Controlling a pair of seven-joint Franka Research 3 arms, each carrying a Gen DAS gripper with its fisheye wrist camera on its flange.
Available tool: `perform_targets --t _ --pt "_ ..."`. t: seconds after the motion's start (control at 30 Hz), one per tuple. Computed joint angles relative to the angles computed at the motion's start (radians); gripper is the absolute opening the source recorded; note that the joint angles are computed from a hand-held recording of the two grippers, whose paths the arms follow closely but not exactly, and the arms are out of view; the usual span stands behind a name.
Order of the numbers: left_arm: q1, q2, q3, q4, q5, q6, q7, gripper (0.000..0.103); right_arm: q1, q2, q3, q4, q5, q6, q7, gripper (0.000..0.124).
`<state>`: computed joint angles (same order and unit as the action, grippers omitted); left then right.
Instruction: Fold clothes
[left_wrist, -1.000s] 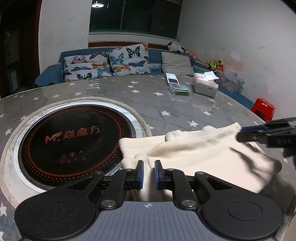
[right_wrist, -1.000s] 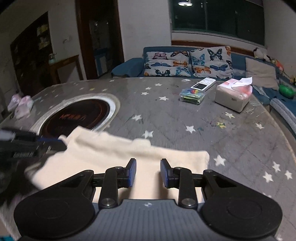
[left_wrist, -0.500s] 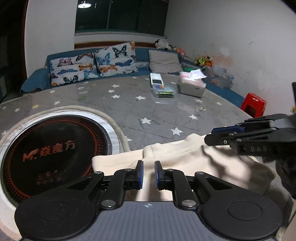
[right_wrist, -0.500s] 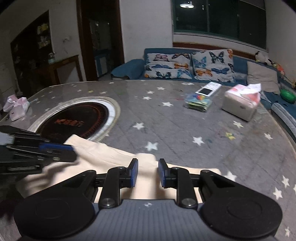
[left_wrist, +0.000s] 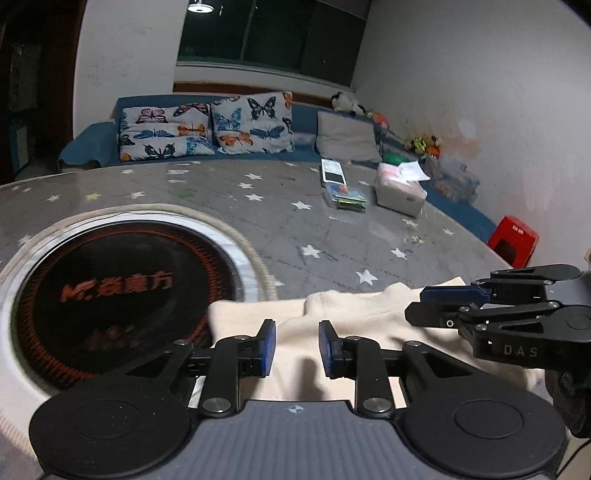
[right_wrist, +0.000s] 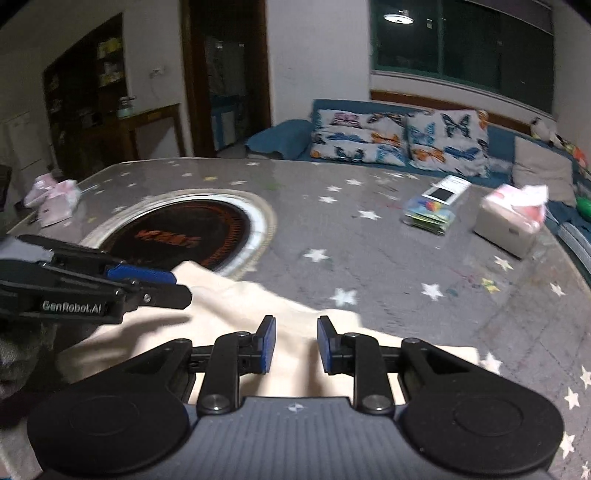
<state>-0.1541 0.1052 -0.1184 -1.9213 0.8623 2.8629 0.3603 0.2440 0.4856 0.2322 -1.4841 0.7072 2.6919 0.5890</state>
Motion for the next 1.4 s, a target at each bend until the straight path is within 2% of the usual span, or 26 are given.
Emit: perform_targets --t 0.2,0.47,0.6,0.8,0.9,1.03,1.13,1.23,1.3,1.4 --pt "0.016 -0.093 -0.011 -0.111 0.099 -0.026 -0.078 0.028 -0.016 -0.074 0.037 -0.087 0.078 -0.038 -0.125 0.026" --pt "0.064 -0.132 -0.036 -0.173 0.093 -0.004 -0.124 0.03 0.02 -0.166 0.027 -0.2 0.166 -0.1 -0.309 0.027" --pt "0.071 -0.139 -0.042 -0.175 0.091 -0.003 -0.136 0.03 0.064 -0.171 0.001 -0.237 0.132 -0.064 -0.308 0.027" --pt "0.09 -0.197 -0.058 -0.21 0.145 0.006 -0.199 0.028 0.048 -0.237 -0.008 -0.284 0.208 -0.059 -0.357 0.027" --pt "0.1 -0.224 -0.078 -0.228 0.2 0.044 -0.241 0.025 0.053 -0.266 -0.033 -0.32 0.21 -0.04 -0.331 0.027" --pt "0.09 -0.213 -0.095 -0.229 0.183 0.088 -0.194 0.025 0.056 -0.292 -0.06 -0.361 0.194 -0.012 -0.272 0.027" --pt "0.077 -0.19 -0.101 -0.22 0.159 0.07 -0.149 0.025 0.061 -0.278 -0.069 -0.373 0.16 -0.002 -0.215 0.026" --pt "0.062 -0.174 -0.098 -0.215 0.137 0.042 -0.116 0.025 0.054 -0.285 -0.056 -0.392 0.18 0.02 -0.249 0.026" --pt "0.059 -0.175 -0.092 -0.221 0.132 0.043 -0.117 0.025 0.044 -0.296 -0.059 -0.392 0.198 0.0 -0.246 0.026" --pt "0.059 -0.181 -0.088 -0.229 0.132 0.045 -0.118 0.026 0.036 -0.321 -0.069 -0.411 0.231 0.025 -0.244 0.026"
